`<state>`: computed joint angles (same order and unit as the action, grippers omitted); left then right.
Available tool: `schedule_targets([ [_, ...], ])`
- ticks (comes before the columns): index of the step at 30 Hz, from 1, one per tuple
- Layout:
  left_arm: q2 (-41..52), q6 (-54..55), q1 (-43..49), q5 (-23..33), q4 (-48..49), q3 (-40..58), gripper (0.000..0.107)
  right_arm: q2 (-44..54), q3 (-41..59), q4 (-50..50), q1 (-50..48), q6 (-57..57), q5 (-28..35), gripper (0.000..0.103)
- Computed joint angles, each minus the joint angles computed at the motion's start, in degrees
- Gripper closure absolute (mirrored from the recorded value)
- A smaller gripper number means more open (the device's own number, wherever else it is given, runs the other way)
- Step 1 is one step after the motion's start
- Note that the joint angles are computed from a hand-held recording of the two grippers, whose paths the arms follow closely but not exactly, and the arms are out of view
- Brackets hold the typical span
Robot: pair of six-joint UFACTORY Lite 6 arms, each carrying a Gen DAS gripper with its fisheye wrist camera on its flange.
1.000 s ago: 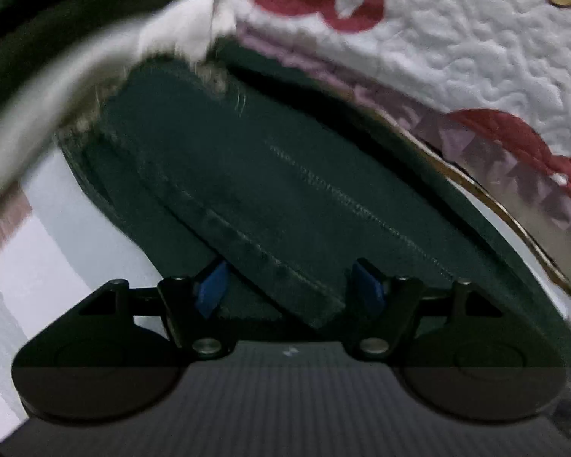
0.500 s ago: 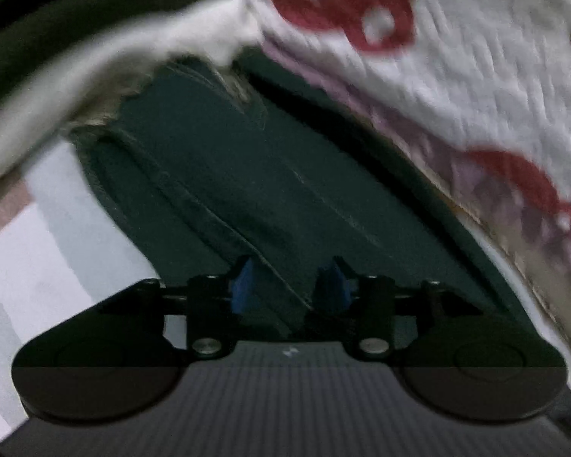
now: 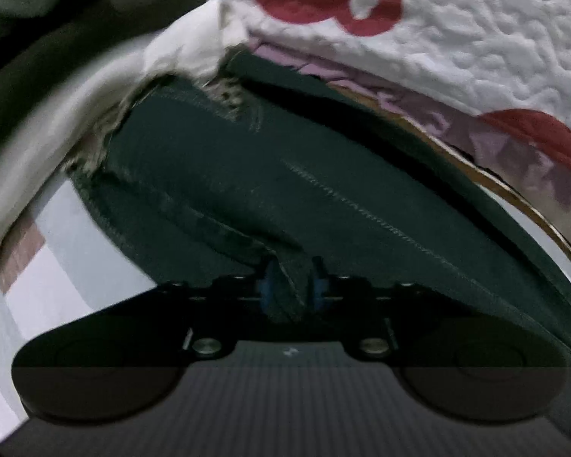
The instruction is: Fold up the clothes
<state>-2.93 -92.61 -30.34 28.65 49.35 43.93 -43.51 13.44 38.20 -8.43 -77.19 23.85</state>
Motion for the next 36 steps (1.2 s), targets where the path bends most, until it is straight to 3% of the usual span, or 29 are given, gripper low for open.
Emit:
schedule_targets([
  [3, 0.15, -3.24, -4.41, 5.59, 5.8, 3.07, 0.101, -0.83, -1.79, 3.12, 0.98, -4.25, -4.04, 0.098],
  [7, 2.96, 5.18, -3.97, 9.23, 3.19, 12.06, 0.101, 2.38, 2.02, 16.57, -5.29, -14.26, 0.74, 0.099],
  [11, 8.51, 16.35, -3.65, 13.13, 0.62, 21.07, 0.102, 8.86, 6.65, 29.05, -16.41, -23.71, 11.18, 0.099],
  [14, 10.36, 21.83, -3.91, 15.4, -0.5, 24.47, 0.102, 23.47, 14.88, 33.15, -27.8, -23.37, 27.6, 0.098],
  [15, 10.87, 23.27, -3.59, 15.53, -0.97, 25.37, 0.102, 26.85, 16.89, 33.64, -29.6, -22.44, 30.52, 0.098],
  [18, 13.57, 26.87, -3.23, 16.41, -1.35, 29.11, 0.102, 30.48, 19.26, 34.59, -31.02, -21.3, 33.2, 0.098],
  [23, 22.86, 33.77, -3.28, 18.87, -1.94, 39.51, 0.102, 29.04, 19.22, 38.55, -29.57, -26.51, 32.27, 0.098],
  [25, 27.77, 35.24, -2.53, 20.52, -4.88, 44.75, 0.095, 30.93, 20.2, 39.12, -28.58, -26.42, 29.83, 0.098],
  [26, 28.91, 33.12, -2.86, 21.23, -3.74, 45.64, 0.085, 31.29, 20.31, 38.37, -27.75, -25.37, 27.54, 0.097],
  [27, 29.62, 29.55, -3.49, 21.83, -1.32, 45.72, 0.077, 31.51, 20.43, 37.63, -27.38, -23.88, 25.59, 0.083],
  [28, 28.72, 27.46, -4.32, 20.99, 1.24, 44.03, 0.063, 31.49, 20.44, 37.04, -27.64, -22.3, 24.3, 0.058],
  [29, 27.34, 25.8, -5.22, 19.76, 3.94, 41.88, 0.061, 31.49, 20.48, 36.41, -27.89, -20.67, 23.01, 0.051],
  [33, 21.1, 23.98, -8.79, 17.78, 7.25, 34.06, 0.057, 35.13, 24.33, 31.07, -31.2, -11.4, 24.96, 0.049],
  [36, 14.52, 26.79, -10.27, 11.06, 4.35, 26.27, 0.057, 38.1, 27.14, 27.72, -33.0, -3.24, 27.46, 0.048],
])
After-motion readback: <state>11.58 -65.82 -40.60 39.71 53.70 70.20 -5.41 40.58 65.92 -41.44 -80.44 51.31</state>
